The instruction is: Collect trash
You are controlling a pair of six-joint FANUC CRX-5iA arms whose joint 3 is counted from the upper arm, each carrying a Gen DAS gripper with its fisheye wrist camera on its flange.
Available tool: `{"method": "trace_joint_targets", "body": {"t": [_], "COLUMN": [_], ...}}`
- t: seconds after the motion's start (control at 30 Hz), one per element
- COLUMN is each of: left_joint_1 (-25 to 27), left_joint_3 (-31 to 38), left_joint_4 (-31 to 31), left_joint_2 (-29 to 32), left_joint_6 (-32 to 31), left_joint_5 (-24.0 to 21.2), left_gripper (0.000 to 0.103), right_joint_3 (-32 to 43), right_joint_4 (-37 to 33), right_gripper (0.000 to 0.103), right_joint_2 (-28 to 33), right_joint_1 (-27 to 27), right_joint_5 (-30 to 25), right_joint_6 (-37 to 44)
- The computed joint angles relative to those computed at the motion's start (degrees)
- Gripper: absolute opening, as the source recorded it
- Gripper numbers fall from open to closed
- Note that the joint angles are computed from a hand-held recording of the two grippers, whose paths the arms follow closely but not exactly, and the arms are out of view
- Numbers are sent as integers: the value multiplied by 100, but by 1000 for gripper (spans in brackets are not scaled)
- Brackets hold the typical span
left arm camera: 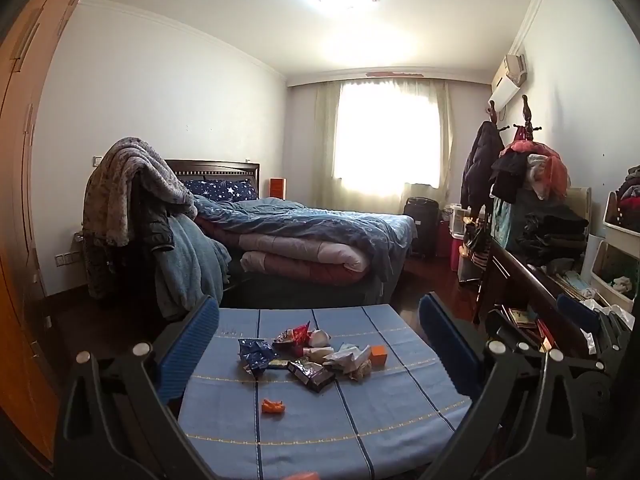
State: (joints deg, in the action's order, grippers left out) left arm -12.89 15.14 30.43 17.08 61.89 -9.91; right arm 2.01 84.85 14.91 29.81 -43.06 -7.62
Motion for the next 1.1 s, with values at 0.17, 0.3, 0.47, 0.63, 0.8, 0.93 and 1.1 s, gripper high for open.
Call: {"method": "trace_joint_targets", "body": {"t": [0.17,0.3,0.47,0.63,0.8,0.93,1.1], "left_joint_1": [51,70,59,44,35,48,6], "left_joint_3": [231,435,789,1072,1195,1145,1224], "left_joint_4": [-367,-736,-1290,-1564,-1663,-1542,-1608], "left_joint_2": [77,154,319,475,542,537,593], "left_joint_6": [374,718,1265,1524,1618,1480,1513], "left_joint_5": [-193,-327,-566,-808,-886,-833,-838], "left_gripper": [100,100,100,100,100,100,100], "right_joint_3": [231,295,379,410,454,480,500], "right_joint_4": [-78,-140,-261,-439,-451,-451,-430], "right_gripper": [100,100,100,100,100,100,100], "right_joint_2": [167,212,295,341,385,409,438], "right_joint_1": [131,117,112,29,11,-10,-47], "right_joint_5": [-199,-191,-207,-43,-16,7,35], "right_joint_6": [205,256,314,373,376,367,337]}}
